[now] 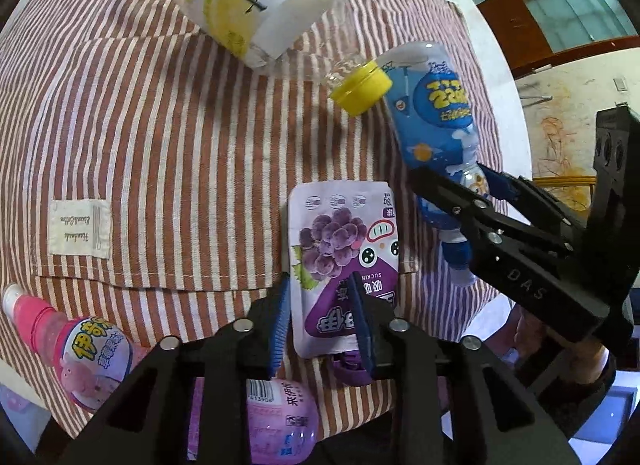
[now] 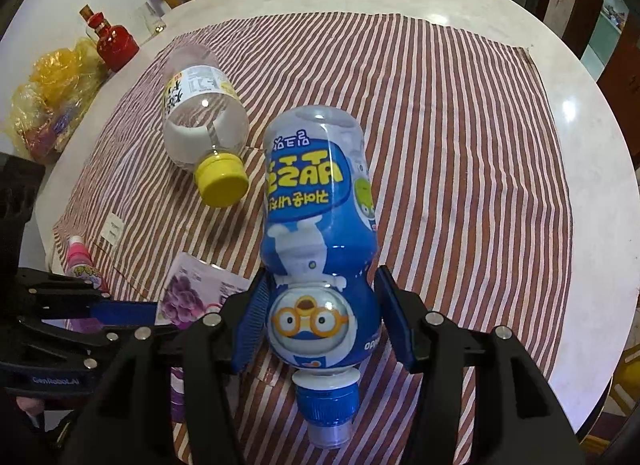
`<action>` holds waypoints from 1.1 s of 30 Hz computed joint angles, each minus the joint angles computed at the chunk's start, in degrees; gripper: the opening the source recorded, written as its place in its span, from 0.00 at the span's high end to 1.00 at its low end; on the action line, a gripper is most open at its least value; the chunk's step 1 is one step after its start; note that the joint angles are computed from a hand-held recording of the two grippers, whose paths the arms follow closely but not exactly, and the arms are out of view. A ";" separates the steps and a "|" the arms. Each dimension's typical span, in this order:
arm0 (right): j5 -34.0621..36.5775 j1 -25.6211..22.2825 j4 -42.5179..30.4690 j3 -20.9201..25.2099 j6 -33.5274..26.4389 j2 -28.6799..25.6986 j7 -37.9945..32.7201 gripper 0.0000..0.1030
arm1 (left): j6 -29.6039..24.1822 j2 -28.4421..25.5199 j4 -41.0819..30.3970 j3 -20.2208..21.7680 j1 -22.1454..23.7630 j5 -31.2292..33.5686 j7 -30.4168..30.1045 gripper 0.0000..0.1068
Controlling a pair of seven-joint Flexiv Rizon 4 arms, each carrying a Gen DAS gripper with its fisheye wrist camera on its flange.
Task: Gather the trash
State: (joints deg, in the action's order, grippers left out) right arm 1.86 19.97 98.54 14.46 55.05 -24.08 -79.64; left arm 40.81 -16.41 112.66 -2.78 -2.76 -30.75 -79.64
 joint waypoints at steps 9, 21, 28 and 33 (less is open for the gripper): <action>6.06 -2.91 3.28 0.80 5.64 3.67 -0.30 0.49 | 6.02 0.44 0.46 -1.51 -1.10 -3.20 3.83 0.88; 2.84 -10.55 25.93 -8.27 18.21 18.98 20.21 0.48 | 10.31 0.95 0.15 -2.17 -3.19 -1.63 5.61 0.91; -10.06 -18.95 35.90 -13.12 13.69 20.61 34.83 0.48 | 10.95 1.15 -0.30 -1.86 -3.79 0.59 5.77 0.92; -4.34 -21.54 33.86 -12.51 10.55 15.62 30.58 0.48 | 10.29 0.46 -1.53 -1.21 -4.14 4.11 2.92 0.91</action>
